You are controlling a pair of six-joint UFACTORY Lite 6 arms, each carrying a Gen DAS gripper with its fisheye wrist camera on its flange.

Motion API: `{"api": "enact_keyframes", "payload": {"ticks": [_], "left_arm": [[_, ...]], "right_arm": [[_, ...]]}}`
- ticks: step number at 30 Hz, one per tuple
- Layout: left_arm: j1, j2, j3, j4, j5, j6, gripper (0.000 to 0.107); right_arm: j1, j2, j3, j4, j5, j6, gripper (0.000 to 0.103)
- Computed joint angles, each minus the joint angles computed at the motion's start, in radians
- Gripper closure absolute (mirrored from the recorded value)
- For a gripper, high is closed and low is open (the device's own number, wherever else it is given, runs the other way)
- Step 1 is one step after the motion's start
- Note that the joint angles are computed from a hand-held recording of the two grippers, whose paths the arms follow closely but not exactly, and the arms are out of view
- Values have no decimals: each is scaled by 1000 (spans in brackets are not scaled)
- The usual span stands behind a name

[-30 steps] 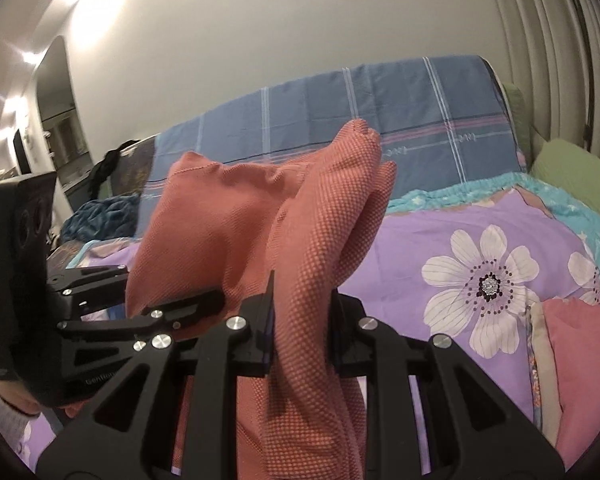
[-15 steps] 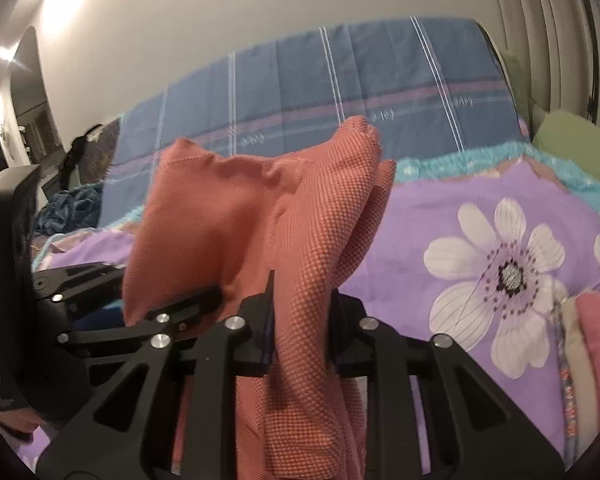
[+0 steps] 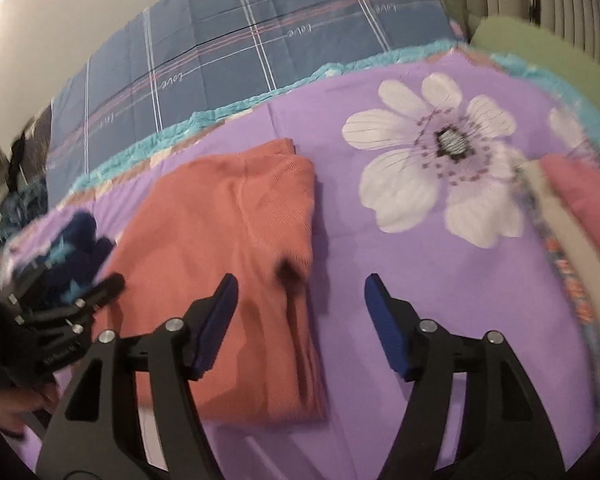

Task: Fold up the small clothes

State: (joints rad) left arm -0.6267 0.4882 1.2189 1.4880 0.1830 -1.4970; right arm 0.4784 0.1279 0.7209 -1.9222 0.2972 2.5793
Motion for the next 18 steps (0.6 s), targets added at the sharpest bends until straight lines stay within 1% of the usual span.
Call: {"api": "enact_keyframes", "payload": {"ticks": [1, 2, 3, 4, 5, 6, 7, 8, 9, 10, 11, 12, 15, 17, 18], "left_arm": [[-23, -51, -57, 105, 20, -105, 26], [-48, -112, -122, 201, 49, -209, 23], [-86, -213, -217, 273, 96, -314, 19], [-106, -286, -285, 349, 110, -417, 15], [-148, -391, -374, 384, 140, -478, 8], [-182, -495, -450, 383, 143, -497, 5], [-221, -579, -507, 340, 159, -475, 5], [-259, -649, -545, 255, 175, -410, 5], [-338, -754, -603, 150, 227, -324, 5], [-390, -835, -635, 46, 251, -227, 5], [-464, -929, -671, -56, 300, -153, 5], [-525, -992, -692, -116, 347, -121, 5], [-831, -1171, -744, -250, 628, -117, 5], [-1040, -1246, -752, -294, 798, -133, 5], [-1145, -1250, -741, -315, 896, -160, 5]], "right_arm": [[55, -56, -49, 93, 47, -82, 31], [103, -86, -73, 177, 88, -132, 26], [181, -152, -122, 280, 140, -203, 23], [240, -209, -157, 383, 177, -275, 17], [331, -276, -202, 487, 240, -335, 15], [415, -320, -220, 589, 310, -386, 15], [509, -364, -236, 672, 403, -403, 13], [613, -410, -259, 726, 500, -391, 11], [718, -475, -278, 799, 588, -394, 9], [823, -536, -287, 879, 672, -382, 7], [927, -575, -276, 956, 765, -343, 6], [1032, -584, -265, 995, 866, -284, 5], [1346, -511, -172, 1101, 1150, -82, 2], [1533, -419, -97, 1169, 1306, 34, 2], [1604, -347, -28, 1227, 1381, 80, 2]]}}
